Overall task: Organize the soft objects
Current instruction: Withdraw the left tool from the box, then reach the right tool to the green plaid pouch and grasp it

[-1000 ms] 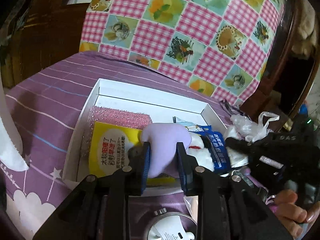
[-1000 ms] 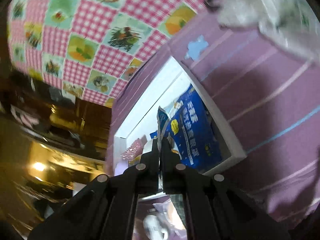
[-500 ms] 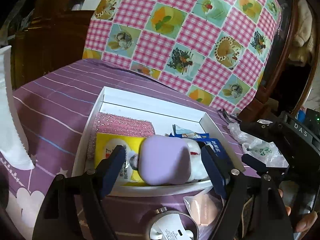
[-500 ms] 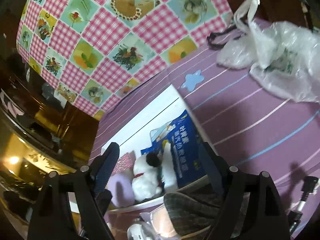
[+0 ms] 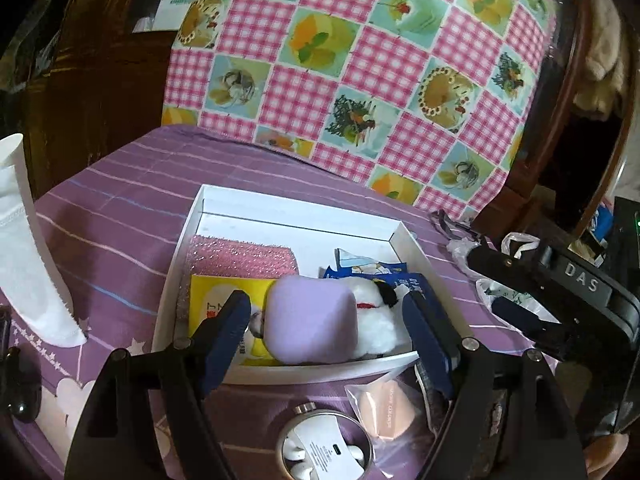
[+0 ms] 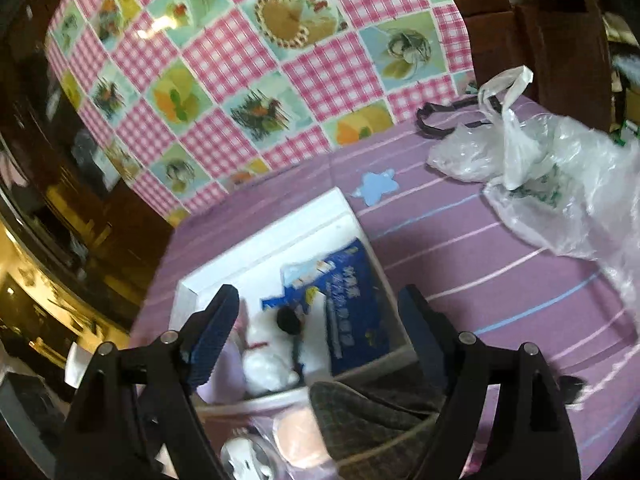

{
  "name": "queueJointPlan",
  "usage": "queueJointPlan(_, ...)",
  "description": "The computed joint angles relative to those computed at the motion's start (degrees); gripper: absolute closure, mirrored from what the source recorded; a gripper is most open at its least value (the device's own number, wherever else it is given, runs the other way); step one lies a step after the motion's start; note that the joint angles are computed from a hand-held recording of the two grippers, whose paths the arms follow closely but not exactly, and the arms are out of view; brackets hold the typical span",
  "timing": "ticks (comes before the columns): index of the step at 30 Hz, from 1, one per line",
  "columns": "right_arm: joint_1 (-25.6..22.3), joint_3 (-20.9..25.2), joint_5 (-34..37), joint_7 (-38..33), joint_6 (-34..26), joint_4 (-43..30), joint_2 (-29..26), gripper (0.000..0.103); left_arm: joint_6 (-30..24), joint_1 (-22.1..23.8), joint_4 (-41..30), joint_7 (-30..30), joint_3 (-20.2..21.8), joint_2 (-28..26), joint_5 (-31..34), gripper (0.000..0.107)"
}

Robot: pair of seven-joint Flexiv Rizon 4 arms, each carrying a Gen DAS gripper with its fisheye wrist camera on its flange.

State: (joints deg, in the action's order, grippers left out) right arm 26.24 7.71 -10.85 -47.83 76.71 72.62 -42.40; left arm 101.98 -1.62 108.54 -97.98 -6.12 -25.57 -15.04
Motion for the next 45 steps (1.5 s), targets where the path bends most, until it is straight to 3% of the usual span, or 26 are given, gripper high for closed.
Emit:
queueJointPlan(2, -1.92, 2.37, 2.29, 0.01, -1.02, 0.07, 0.86, 0.021, 0.13, 4.86, 0.98, -0.13, -5.64, 0.34, 0.6, 0.028)
queueJointPlan(5, -6.57, 8.91, 7.34, -3.31, -5.96, -1.9, 1.37, 0.021, -1.3, 6.47, 1.28, -0.95, -7.63, 0.72, 0.18, 0.028)
queueJointPlan(7, -8.07, 10.58, 10.15, -5.13, -11.61, -3.35, 2.22, 0.021, -4.37, 5.11, 0.7, -1.08, -6.2, 1.25, -0.62, 0.028)
queueJointPlan(11, -7.77, 9.72, 11.5, -8.64, -27.56, -6.92, 3.92, 0.021, -13.25, 1.97, -0.92, -0.46, -2.95, 3.11, -2.81, 0.028)
queueJointPlan(13, -7.72, 9.84, 12.69, -12.39, -32.79, -8.35, 4.26, 0.021, -15.44, 2.96, -0.45, 1.9, -4.72, 4.23, -5.23, 0.028)
queueJointPlan(17, -7.88, 10.28, 16.08, -19.87, -40.81, -11.28, 4.16, 0.021, -21.41, 0.14, -1.44, 2.94, -1.48, 5.87, -6.35, 0.028)
queueJointPlan(20, -6.62, 8.46, 16.35, -23.73, -42.49, -10.91, 4.88, 0.021, -27.66, -0.76, -2.68, 3.75, 0.11, 6.64, -7.04, 0.028)
queueJointPlan(23, -3.73, 5.01, 12.95, -25.45, -42.71, -9.25, 5.86, 0.021, -38.69, -1.67, -5.6, 1.35, 3.23, 6.95, -5.26, 0.028)
queueJointPlan(25, -2.78, 4.2, 11.47, -27.0, -43.81, -9.28, 5.7, 0.021, -42.24, -0.97, -5.95, 2.07, 3.05, 7.12, -6.72, 0.028)
queueJointPlan(28, -1.56, 3.71, 9.61, -30.11, -46.32, -9.99, 4.84, 0.021, -41.0, 0.86, -3.47, 7.39, 0.22, 7.65, -15.37, 0.028)
queueJointPlan(30, -0.93, 3.45, 9.1, -31.24, -47.96, -11.61, 3.63, 0.021, -40.62, 0.17, -3.42, 7.92, 0.7, 7.48, -15.66, 0.028)
queueJointPlan(38, 1.22, 1.68, 6.77, -31.66, -53.12, -15.23, -0.31, 0.021, -42.97, -2.42, -6.67, 2.91, 3.94, 5.32, -8.09, 0.028)
queueJointPlan(42, 1.5, 1.05, 5.3, -32.06, -53.19, -14.36, -0.03, 0.021, -45.76, -1.83, -7.58, 3.26, 3.26, 4.65, -7.73, 0.028)
queueJointPlan(45, 0.96, 1.8, 6.14, -33.29, -53.71, -14.39, 0.24, 0.021, -46.99, -3.66, -9.46, 0.44, 5.45, 4.16, -1.55, 0.028)
